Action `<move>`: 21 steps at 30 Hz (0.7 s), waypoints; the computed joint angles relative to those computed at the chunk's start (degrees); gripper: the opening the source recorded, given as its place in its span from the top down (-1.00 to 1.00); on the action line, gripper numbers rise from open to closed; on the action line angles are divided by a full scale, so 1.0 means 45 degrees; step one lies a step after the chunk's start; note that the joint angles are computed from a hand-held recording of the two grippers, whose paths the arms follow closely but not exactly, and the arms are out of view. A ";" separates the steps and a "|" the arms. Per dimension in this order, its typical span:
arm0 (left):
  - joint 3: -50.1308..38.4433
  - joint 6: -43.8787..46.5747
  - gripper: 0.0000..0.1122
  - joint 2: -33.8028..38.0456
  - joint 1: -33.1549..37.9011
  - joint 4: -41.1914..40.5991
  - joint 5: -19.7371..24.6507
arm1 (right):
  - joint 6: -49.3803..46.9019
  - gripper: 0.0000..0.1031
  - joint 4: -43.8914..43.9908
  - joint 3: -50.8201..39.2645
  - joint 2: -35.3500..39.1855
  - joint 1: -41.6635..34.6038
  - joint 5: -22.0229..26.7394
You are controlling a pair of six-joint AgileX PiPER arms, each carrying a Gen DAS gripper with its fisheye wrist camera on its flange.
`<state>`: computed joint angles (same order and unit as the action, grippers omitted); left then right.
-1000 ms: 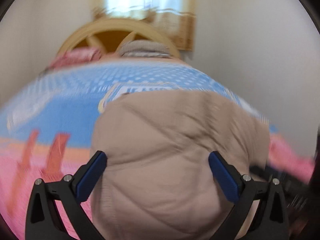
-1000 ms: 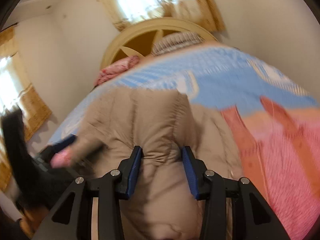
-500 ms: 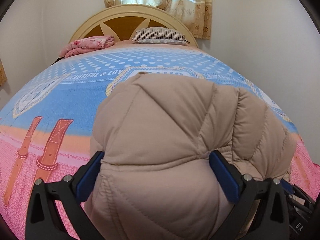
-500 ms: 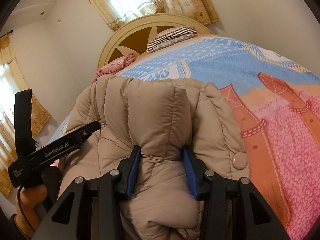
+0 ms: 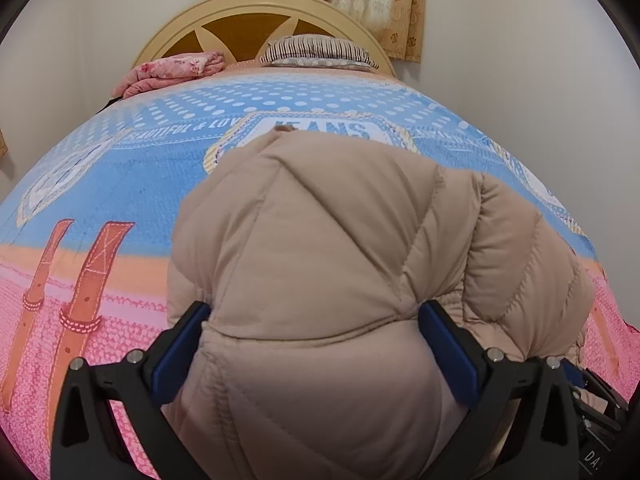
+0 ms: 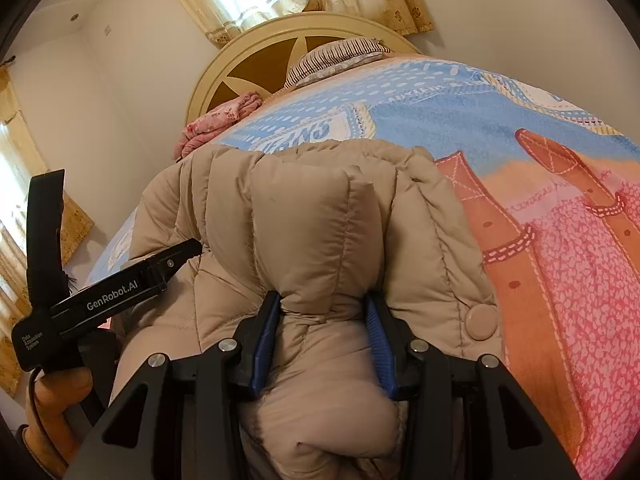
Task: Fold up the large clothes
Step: 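Grasp the folded beige jacket bundle with both tools and hold it together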
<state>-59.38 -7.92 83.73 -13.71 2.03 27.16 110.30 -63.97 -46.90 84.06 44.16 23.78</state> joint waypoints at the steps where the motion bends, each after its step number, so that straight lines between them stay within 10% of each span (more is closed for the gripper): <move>1: 0.0012 -0.0033 -0.84 0.0006 -0.0015 0.0020 -0.0015 | -0.0051 0.17 0.0067 -0.0048 0.0034 0.0023 0.0035; 21: -0.0210 -0.0659 -0.84 0.0314 -0.0265 0.0644 0.0195 | -0.1070 0.17 0.0935 -0.0581 0.0498 0.0124 0.0567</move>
